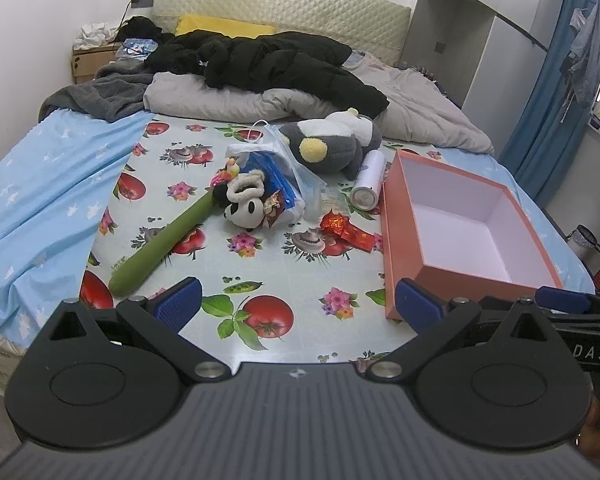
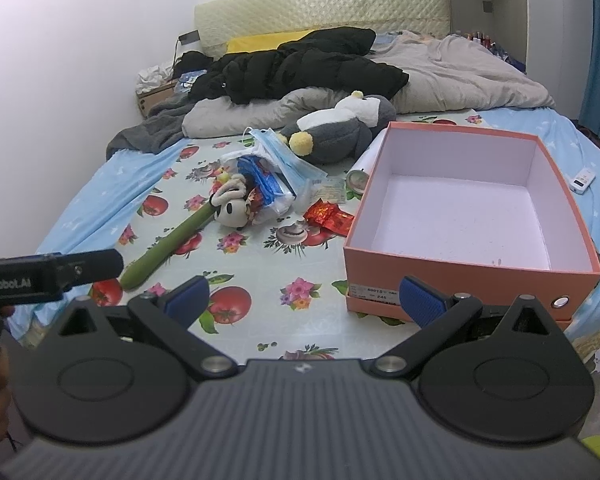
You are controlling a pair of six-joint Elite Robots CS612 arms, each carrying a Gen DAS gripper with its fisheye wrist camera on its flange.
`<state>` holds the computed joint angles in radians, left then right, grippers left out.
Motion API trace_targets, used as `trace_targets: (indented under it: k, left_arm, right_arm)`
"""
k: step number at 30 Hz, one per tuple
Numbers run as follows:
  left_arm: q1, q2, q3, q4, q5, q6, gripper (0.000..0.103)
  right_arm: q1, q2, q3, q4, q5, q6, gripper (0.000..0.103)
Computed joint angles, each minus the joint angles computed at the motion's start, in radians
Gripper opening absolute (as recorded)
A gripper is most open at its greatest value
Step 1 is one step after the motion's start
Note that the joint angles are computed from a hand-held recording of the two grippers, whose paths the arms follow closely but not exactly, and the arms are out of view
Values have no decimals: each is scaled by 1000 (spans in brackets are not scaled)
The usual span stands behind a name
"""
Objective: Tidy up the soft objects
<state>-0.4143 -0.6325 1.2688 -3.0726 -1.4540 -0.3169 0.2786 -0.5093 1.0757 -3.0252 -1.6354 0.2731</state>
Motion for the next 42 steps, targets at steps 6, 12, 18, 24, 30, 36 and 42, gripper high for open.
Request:
trace_targets:
  k: [6, 12, 18, 24, 30, 36, 42]
  left_arm:
    - [2, 0, -2, 6, -3, 0, 103]
    - [2, 3, -6, 13, -4, 6, 103]
    - [5, 11, -21, 29, -14, 10, 103]
    - [8, 19, -23, 5, -28, 7, 103]
    - [11, 34, -51, 38, -40, 7, 103]
    - [17, 56, -85, 65, -49, 5, 103]
    - [21, 80, -122, 92, -26, 17, 103]
  right_arm:
    - [-2, 0, -1, 7, 10, 19, 103]
    - [0, 2, -5, 11, 5, 2, 103]
    - [0, 4, -8, 18, 7, 13, 103]
    - [-7, 6, -2, 4, 47, 37, 103]
    - [-4, 12, -11, 25, 42, 28, 103]
    - [-5, 27, -36, 11, 19, 23, 103]
    - [-10, 57, -95, 37, 40, 3, 103]
